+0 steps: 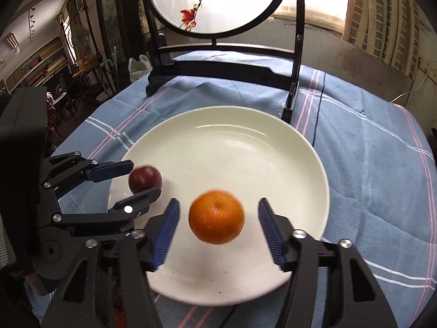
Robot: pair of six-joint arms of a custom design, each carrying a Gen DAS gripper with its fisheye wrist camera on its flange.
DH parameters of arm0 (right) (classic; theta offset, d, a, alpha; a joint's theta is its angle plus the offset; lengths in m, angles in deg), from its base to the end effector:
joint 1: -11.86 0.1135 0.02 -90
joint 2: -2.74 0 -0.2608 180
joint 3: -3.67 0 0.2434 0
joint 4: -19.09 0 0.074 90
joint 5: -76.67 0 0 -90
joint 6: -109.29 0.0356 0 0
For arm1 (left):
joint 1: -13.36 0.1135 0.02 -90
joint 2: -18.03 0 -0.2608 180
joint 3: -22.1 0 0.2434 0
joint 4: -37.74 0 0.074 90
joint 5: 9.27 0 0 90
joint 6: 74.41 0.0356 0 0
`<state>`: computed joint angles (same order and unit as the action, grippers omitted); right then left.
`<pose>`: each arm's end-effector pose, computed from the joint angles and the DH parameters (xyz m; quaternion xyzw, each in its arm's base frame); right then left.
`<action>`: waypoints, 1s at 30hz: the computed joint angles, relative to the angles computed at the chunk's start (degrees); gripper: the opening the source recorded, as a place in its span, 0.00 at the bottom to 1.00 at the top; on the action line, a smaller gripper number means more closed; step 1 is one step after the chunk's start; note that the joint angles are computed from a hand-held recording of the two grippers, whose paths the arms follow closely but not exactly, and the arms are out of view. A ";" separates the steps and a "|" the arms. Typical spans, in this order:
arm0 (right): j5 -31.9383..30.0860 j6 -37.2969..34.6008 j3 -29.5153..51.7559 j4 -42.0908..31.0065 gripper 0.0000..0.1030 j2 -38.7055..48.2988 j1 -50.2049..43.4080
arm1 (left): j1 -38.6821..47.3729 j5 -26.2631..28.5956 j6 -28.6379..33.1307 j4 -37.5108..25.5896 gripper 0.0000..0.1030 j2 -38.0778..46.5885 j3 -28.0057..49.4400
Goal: Organize fruits
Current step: 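Lower plum onto plate with left tool while right tool releases orange there, then grasp a large orange with right tool while left tool grasps a tangerine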
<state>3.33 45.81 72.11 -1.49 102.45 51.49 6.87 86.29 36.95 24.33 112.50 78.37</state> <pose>0.2675 0.2082 0.1592 -0.0597 0.9344 0.0617 0.3457 0.2973 -0.0373 0.1372 0.2425 0.9117 -0.0029 0.3316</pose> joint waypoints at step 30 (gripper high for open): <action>9.05 26.25 -20.82 -5.41 0.66 -13.98 36.44 | 41.40 30.93 53.53 -40.12 0.62 -38.65 -23.33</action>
